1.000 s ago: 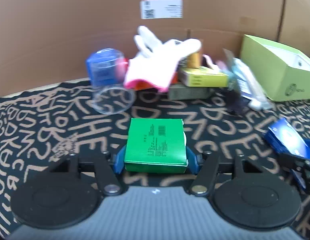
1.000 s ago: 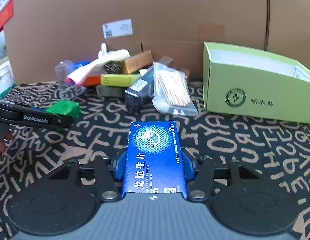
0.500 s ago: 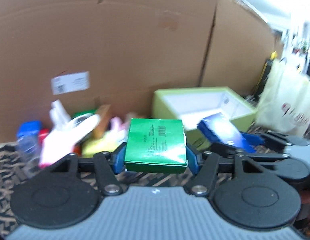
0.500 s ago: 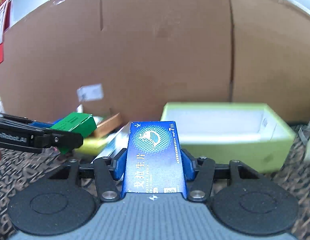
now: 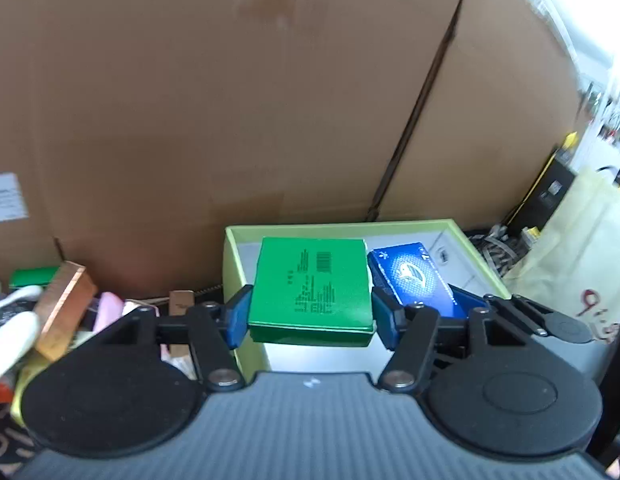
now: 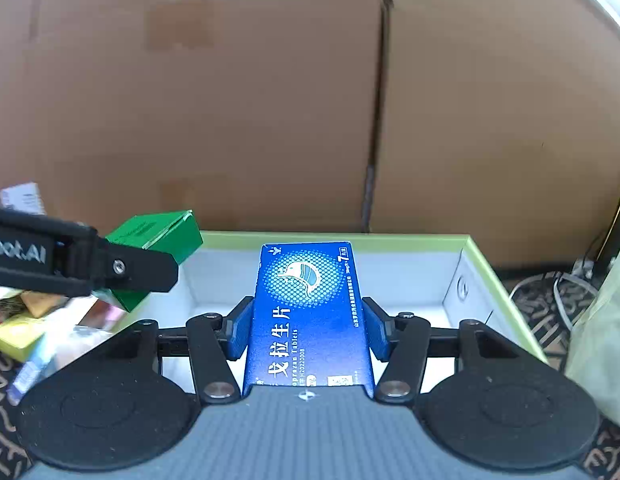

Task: Organize objects
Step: 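Carry the green box with the left tool into the shoebox while the right tool drops the blue box there, then grasp the silver strip box with the left tool while the right tool grasps the toothpick bag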

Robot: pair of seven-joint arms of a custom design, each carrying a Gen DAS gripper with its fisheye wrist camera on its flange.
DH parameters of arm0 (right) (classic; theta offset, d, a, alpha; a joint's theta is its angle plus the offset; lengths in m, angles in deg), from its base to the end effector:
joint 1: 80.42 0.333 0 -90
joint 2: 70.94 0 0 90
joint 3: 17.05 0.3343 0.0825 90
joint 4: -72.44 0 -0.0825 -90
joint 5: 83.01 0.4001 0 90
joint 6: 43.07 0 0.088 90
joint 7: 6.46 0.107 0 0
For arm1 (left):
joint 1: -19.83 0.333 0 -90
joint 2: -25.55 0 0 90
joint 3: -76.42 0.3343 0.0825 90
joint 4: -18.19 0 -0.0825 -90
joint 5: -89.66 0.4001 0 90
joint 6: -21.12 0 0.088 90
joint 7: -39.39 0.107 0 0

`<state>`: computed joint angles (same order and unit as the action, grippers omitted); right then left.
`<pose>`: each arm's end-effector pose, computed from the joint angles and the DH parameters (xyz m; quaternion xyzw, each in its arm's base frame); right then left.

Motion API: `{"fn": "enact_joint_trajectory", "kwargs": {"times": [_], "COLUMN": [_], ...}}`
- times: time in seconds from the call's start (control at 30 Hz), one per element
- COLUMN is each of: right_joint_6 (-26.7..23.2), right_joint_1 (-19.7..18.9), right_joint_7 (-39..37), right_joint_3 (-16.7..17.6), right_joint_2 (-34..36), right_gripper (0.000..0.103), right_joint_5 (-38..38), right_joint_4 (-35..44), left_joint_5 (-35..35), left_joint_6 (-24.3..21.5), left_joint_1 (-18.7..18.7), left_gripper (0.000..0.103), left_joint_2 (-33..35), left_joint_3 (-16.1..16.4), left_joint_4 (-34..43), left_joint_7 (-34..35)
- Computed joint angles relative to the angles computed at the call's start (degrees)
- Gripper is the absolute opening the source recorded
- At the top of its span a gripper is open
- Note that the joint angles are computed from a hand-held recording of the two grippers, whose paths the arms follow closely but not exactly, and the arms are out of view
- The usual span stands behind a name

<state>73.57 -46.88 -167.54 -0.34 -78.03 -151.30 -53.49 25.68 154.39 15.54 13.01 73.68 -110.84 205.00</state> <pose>0.3776 0.3784 0.4739 -0.4727 0.7178 -0.4336 0.2708 0.5164 -0.0808 0.5041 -0.3562 0.8200 -0.4460 0.0433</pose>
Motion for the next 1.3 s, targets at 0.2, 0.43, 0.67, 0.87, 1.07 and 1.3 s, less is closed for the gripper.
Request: {"fn": "enact_joint_trajectory", "kwargs": {"times": [0.2, 0.43, 0.67, 0.87, 1.07, 1.3], "right_joint_6": [7.19, 0.98, -14.61, -17.22, -13.41, -8.21], "right_joint_1": [-2.49, -1.93, 4.18, 10.47, 14.24, 17.14], "right_joint_7": [0.08, -1.1, 12.58, 17.98, 17.91, 19.18], "right_joint_3": [-2.34, -0.33, 7.15, 9.04, 6.83, 4.45], "right_joint_2": [0.31, -1.1, -3.59, -0.81, 5.99, 10.78], "right_gripper": [0.06, 0.074, 0.093, 0.096, 0.096, 0.096], "right_joint_5": [1.16, 2.24, -3.2, -4.77, -6.94, -6.89], "right_joint_4": [-2.12, -2.76, -3.66, -2.41, 2.8, 6.64], "left_joint_5": [-3.91, -8.54, -10.44, -7.03, -4.82, -4.31], "left_joint_6": [3.7, -1.51, -6.16, -6.58, -6.11, -3.45], "left_joint_1": [-1.33, 0.6, 4.44, 7.99, 12.1, 15.31], "left_gripper": [0.089, 0.103, 0.103, 0.103, 0.103, 0.103], "left_joint_2": [4.06, 1.17, -8.35, -16.24, -18.08, -15.38], "left_joint_3": [-1.57, 0.6, 5.57, 9.88, 13.78, 14.6], "left_joint_4": [1.27, -0.47, -7.97, -15.13, -17.36, -17.96], "left_joint_7": [3.19, 6.09, 11.94, 16.77, 18.46, 20.04]}}
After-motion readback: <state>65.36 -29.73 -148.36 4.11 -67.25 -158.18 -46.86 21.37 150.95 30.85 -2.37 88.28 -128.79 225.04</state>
